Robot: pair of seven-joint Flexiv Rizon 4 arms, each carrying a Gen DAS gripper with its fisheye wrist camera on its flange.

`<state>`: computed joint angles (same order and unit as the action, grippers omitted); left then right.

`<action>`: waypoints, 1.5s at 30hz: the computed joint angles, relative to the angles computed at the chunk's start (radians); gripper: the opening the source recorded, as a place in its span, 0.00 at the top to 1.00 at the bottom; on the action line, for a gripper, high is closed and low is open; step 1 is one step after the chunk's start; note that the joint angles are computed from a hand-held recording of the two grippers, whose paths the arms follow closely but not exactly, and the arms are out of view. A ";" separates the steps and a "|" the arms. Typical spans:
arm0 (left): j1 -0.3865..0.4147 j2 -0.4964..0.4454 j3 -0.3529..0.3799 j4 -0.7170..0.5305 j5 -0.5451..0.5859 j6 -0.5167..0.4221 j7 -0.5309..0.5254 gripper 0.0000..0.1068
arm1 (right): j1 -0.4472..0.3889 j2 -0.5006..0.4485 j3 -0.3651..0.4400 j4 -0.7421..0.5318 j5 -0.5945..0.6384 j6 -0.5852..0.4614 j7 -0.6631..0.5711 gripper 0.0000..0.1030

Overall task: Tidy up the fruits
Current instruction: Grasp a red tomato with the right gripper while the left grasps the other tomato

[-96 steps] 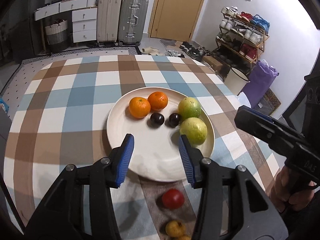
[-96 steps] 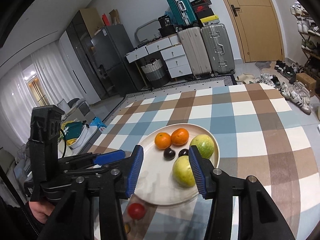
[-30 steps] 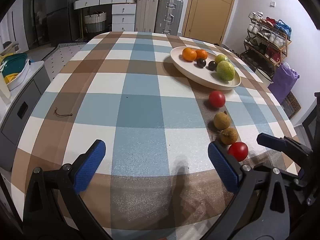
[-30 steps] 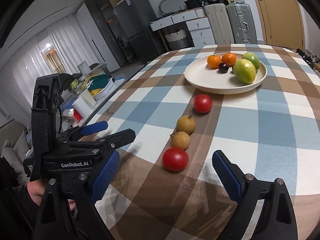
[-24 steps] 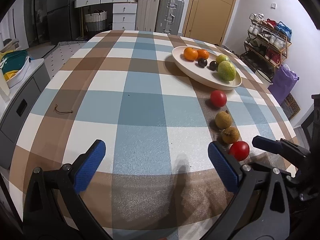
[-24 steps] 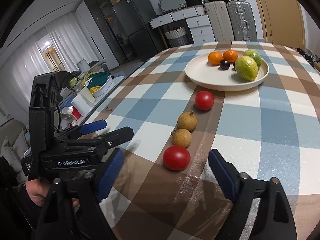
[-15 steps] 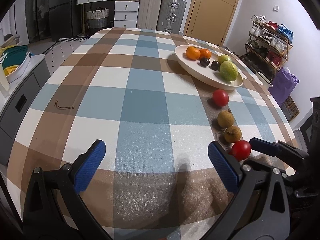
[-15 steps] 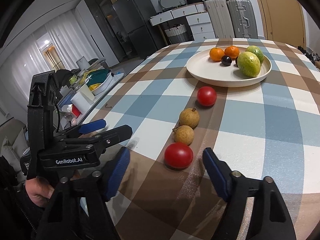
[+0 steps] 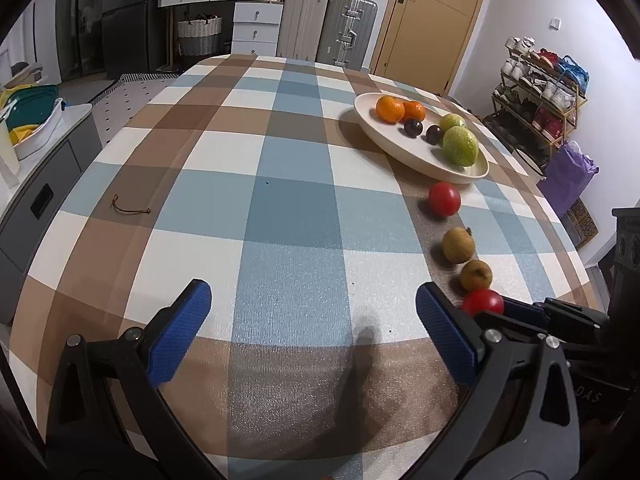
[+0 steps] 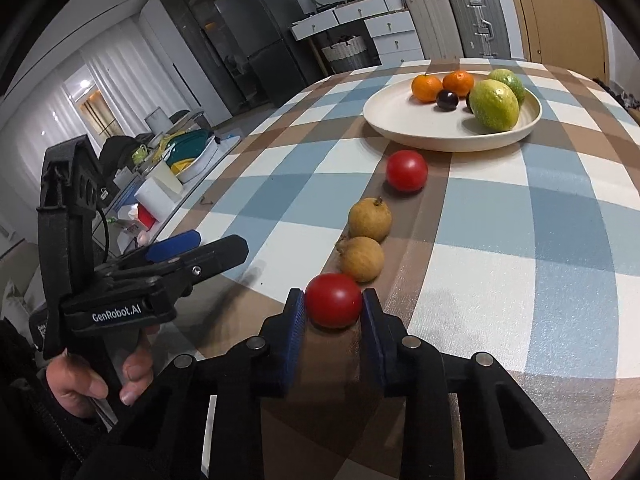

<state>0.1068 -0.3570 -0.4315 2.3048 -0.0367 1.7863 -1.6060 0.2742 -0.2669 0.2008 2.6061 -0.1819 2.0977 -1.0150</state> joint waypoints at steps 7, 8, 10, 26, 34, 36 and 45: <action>-0.046 0.004 0.043 -0.015 -0.011 -0.019 0.014 0.05 | -0.003 0.008 0.002 0.029 0.014 0.071 -0.014 0.72; -0.050 0.005 0.045 -0.017 -0.014 -0.021 0.018 0.05 | -0.004 0.010 0.001 0.031 0.015 0.079 -0.015 0.72; -0.049 0.006 0.040 -0.020 -0.020 -0.026 0.026 0.05 | -0.008 0.012 0.001 0.038 0.020 0.101 -0.014 0.72; 0.009 -0.110 -0.140 -0.186 -0.128 -0.140 0.194 0.05 | -0.162 0.001 -0.029 0.065 -0.134 0.213 0.064 0.72; -0.087 -0.186 -0.094 -0.319 -0.221 -0.262 0.284 0.05 | -0.281 -0.024 -0.050 0.046 -0.290 0.213 0.136 0.72; -0.112 -0.201 -0.076 -0.346 -0.247 -0.284 0.298 0.05 | -0.297 -0.028 -0.054 0.044 -0.312 0.215 0.147 0.72; -0.259 -0.228 0.066 -0.444 -0.305 -0.380 0.353 0.05 | -0.363 -0.057 -0.067 0.018 -0.420 0.247 0.197 0.72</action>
<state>-0.1520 -0.5846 -0.3658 1.8607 -0.3415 1.4067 -1.2532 -0.0890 -0.3234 0.1342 2.6239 -0.6023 2.3446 -0.8184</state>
